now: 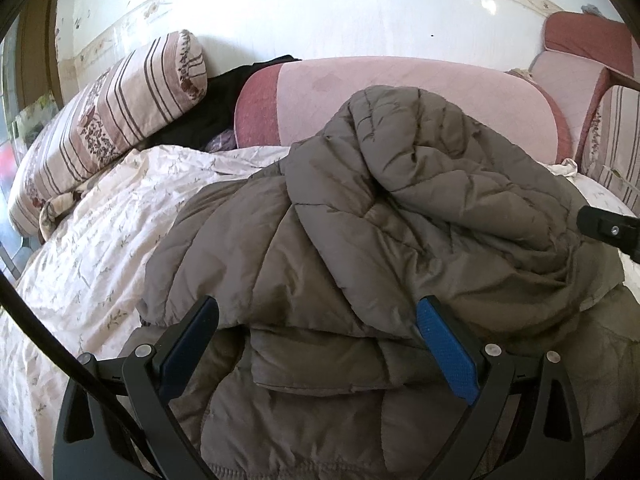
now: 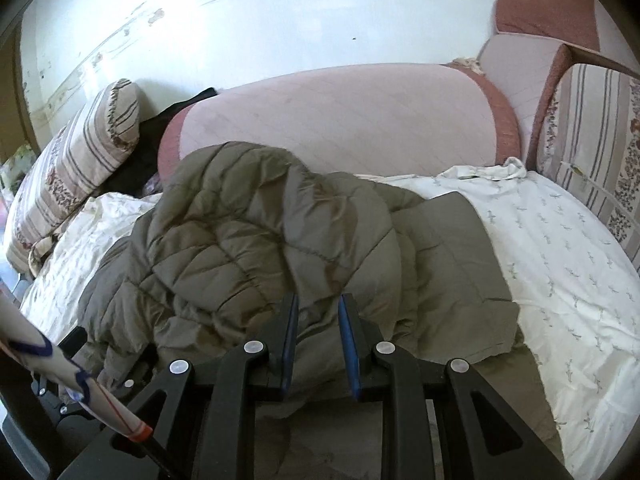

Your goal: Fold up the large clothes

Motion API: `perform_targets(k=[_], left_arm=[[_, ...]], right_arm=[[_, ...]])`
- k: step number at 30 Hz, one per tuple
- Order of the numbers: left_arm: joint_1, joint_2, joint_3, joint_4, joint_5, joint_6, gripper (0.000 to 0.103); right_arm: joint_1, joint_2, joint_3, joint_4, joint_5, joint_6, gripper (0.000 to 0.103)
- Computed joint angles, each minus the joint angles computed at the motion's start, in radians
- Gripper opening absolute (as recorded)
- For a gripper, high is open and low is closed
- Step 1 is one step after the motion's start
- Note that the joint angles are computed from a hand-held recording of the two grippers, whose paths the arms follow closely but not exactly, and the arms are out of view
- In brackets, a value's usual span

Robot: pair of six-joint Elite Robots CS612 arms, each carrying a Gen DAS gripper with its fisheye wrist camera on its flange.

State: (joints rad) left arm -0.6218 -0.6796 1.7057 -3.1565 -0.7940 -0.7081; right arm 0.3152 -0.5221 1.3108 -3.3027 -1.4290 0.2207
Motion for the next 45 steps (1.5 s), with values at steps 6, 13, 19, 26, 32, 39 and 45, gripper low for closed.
perform_targets(k=[6, 13, 19, 26, 32, 39, 45], left_arm=[[-0.005, 0.000, 0.002, -0.015, 0.008, 0.021, 0.099], [-0.006, 0.000, 0.001, -0.010, 0.001, 0.024, 0.099], [-0.003, 0.002, -0.004, -0.003, -0.004, 0.026, 0.099], [-0.003, 0.002, -0.005, -0.002, -0.004, 0.025, 0.099], [-0.003, 0.002, -0.005, -0.001, -0.004, 0.023, 0.099], [-0.003, 0.002, -0.005, 0.000, -0.004, 0.023, 0.099], [-0.003, 0.002, -0.005, 0.003, -0.004, 0.024, 0.099]], right_arm=[[0.004, 0.006, -0.008, 0.040, 0.023, -0.014, 0.023], [0.006, 0.025, -0.035, 0.110, 0.025, -0.023, 0.025], [0.008, 0.028, -0.038, 0.117, 0.016, -0.029, 0.026], [0.009, 0.023, -0.031, 0.112, 0.015, -0.027, 0.028], [0.008, 0.011, -0.013, 0.063, 0.023, -0.029, 0.036], [0.010, 0.007, -0.009, 0.055, 0.042, -0.041, 0.036], [0.011, 0.021, -0.032, 0.126, 0.040, -0.052, 0.036]])
